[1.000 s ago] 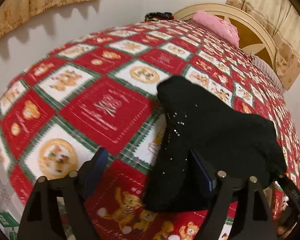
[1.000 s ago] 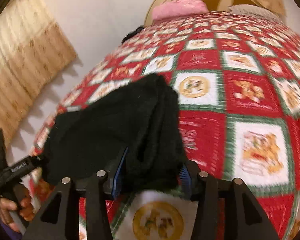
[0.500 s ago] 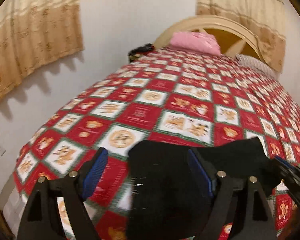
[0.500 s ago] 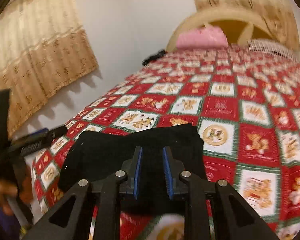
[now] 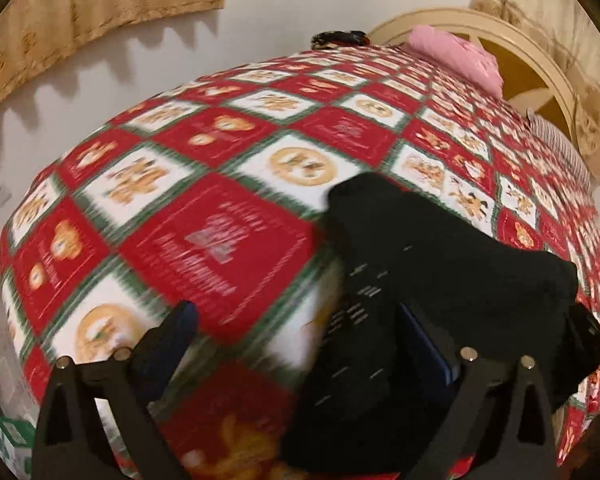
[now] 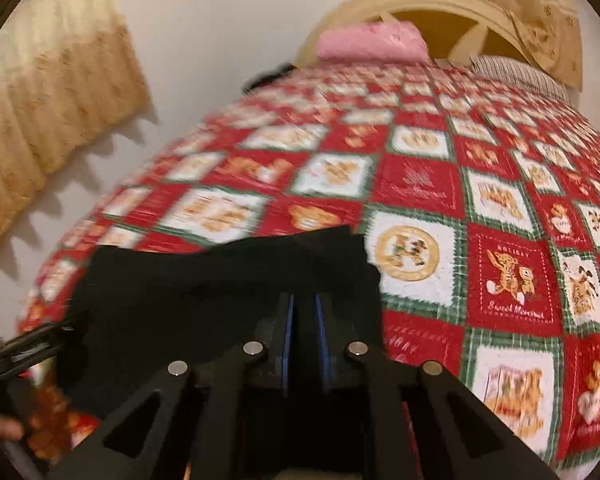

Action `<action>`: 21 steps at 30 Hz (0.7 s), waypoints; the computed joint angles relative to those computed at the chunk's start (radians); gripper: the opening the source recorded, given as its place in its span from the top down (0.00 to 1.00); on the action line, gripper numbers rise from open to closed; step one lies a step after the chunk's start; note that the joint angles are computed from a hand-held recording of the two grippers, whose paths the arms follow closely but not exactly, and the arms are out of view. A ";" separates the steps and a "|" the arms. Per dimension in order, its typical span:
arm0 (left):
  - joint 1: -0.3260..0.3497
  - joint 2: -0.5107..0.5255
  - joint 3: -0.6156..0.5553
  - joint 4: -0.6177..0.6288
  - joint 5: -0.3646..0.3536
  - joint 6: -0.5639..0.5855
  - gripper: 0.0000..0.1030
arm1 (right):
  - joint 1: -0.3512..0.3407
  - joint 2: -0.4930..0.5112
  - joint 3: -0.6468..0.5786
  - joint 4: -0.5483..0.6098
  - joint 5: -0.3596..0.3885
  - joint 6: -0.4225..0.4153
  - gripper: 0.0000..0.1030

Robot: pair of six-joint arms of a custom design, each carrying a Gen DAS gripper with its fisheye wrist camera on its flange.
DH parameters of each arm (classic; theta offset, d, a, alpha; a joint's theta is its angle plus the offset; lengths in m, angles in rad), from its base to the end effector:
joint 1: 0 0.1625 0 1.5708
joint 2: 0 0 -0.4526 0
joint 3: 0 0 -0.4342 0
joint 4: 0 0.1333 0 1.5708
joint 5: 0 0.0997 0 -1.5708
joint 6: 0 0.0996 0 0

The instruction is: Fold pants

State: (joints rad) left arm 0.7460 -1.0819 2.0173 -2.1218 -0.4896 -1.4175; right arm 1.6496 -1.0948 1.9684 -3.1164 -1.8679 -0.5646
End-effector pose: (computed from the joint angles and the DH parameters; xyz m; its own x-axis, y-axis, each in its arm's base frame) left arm -0.2502 -0.5324 0.1318 -0.6845 -0.5348 -0.4955 0.0287 0.6594 -0.7513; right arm 0.1529 -0.6134 0.2194 -0.7844 -0.3275 0.5267 -0.5698 0.7160 -0.4033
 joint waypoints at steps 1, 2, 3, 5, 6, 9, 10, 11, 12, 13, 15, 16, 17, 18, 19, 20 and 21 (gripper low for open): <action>-0.002 -0.016 0.019 -0.010 -0.011 -0.019 0.02 | 0.003 -0.025 0.029 -0.003 0.024 -0.018 0.88; -0.003 -0.034 0.042 -0.030 -0.027 -0.038 0.02 | 0.007 -0.046 0.057 -0.006 0.026 -0.044 0.88; -0.008 -0.038 0.051 -0.037 -0.032 -0.055 0.02 | 0.011 -0.061 0.081 0.001 0.011 -0.060 0.88; -0.026 -0.031 0.051 0.011 -0.023 -0.103 0.02 | 0.005 -0.072 0.096 0.053 -0.026 -0.045 0.88; -0.033 -0.019 0.037 0.062 -0.026 -0.127 0.02 | -0.008 -0.073 0.103 0.069 -0.024 -0.030 0.88; -0.041 -0.005 0.022 0.137 -0.025 -0.182 0.02 | -0.036 -0.092 0.134 0.033 0.032 -0.027 0.88; -0.039 -0.007 0.022 0.143 -0.026 -0.185 0.01 | -0.033 -0.090 0.134 0.030 0.026 -0.025 0.88; -0.033 -0.003 0.009 0.165 -0.032 -0.194 0.00 | -0.030 -0.086 0.137 0.018 0.016 -0.031 0.88; -0.029 -0.005 0.005 0.179 -0.035 -0.200 0.00 | -0.027 -0.080 0.141 -0.001 0.010 -0.043 0.88; -0.023 -0.001 -0.002 0.188 -0.032 -0.202 0.00 | -0.026 -0.074 0.147 -0.024 0.008 -0.059 0.88; -0.013 0.011 -0.025 0.237 -0.017 -0.224 0.00 | -0.025 -0.067 0.155 -0.060 0.009 -0.078 0.88; -0.003 0.014 -0.041 0.243 -0.017 -0.229 0.00 | -0.026 -0.067 0.153 -0.059 0.011 -0.079 0.88; 0.009 0.012 -0.049 0.224 -0.023 -0.216 0.00 | -0.030 -0.072 0.155 -0.057 0.023 -0.076 0.88; 0.016 0.010 -0.050 0.207 -0.026 -0.208 0.00 | -0.036 -0.078 0.156 -0.048 0.038 -0.069 0.88; 0.028 0.010 -0.056 0.203 -0.015 -0.206 0.00 | -0.044 -0.086 0.155 -0.032 0.059 -0.056 0.88; 0.043 0.020 -0.075 0.239 0.014 -0.202 0.00 | -0.054 -0.095 0.154 -0.014 0.082 -0.041 0.88; 0.050 0.025 -0.081 0.248 0.027 -0.185 0.00 | -0.063 -0.102 0.154 0.000 0.103 -0.028 0.88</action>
